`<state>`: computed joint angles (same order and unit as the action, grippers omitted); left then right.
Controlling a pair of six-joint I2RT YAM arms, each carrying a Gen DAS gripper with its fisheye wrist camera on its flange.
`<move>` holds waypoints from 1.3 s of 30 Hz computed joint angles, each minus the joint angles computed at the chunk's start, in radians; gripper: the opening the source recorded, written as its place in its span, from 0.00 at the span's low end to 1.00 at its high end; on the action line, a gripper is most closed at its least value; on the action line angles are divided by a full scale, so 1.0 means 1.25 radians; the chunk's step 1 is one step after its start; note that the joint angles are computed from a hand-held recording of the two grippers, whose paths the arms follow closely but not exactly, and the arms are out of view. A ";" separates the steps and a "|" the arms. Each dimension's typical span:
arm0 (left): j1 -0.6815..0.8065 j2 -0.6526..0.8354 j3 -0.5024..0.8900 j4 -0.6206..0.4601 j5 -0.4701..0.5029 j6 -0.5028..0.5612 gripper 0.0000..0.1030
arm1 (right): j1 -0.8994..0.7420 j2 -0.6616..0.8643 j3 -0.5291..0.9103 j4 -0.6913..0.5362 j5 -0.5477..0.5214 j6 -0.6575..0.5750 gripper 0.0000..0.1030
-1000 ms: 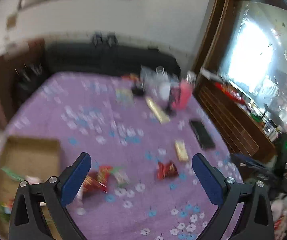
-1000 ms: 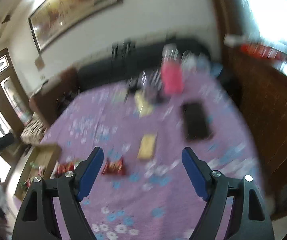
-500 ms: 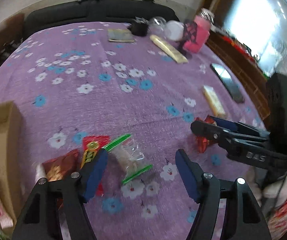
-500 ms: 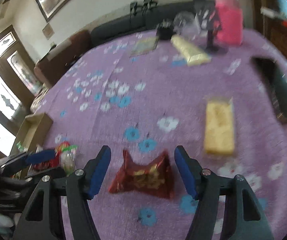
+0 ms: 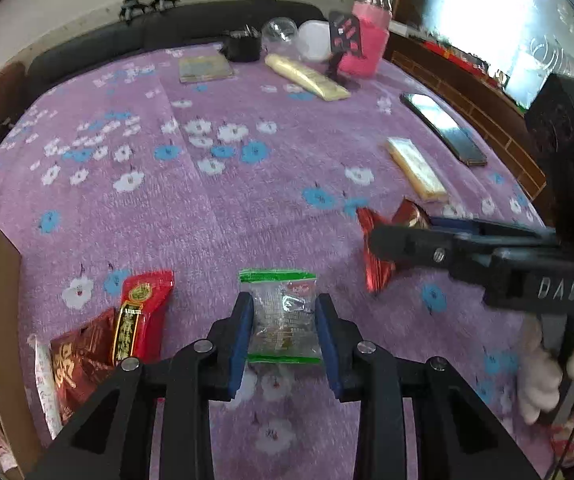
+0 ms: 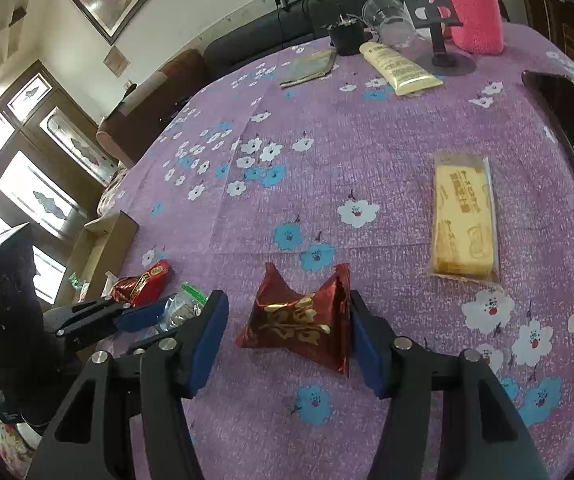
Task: Organize snacks
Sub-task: 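Grasp the clear wrapped sweet with the left gripper while the right gripper grasps the red candy packet, then carry both items over the box and open both grippers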
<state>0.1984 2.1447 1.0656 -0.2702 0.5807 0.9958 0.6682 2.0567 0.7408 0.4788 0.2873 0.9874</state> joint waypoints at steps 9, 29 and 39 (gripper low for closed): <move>0.036 -0.035 -0.040 0.001 0.044 -0.003 0.29 | 0.047 0.023 0.083 -0.136 0.094 -0.003 0.34; 0.405 0.111 0.481 -0.410 0.194 0.045 0.30 | 0.179 -0.010 0.271 -0.307 0.214 0.000 0.35; 0.413 0.388 0.930 -0.513 0.133 -0.083 0.30 | 0.215 0.321 0.929 -0.633 0.125 -0.121 0.36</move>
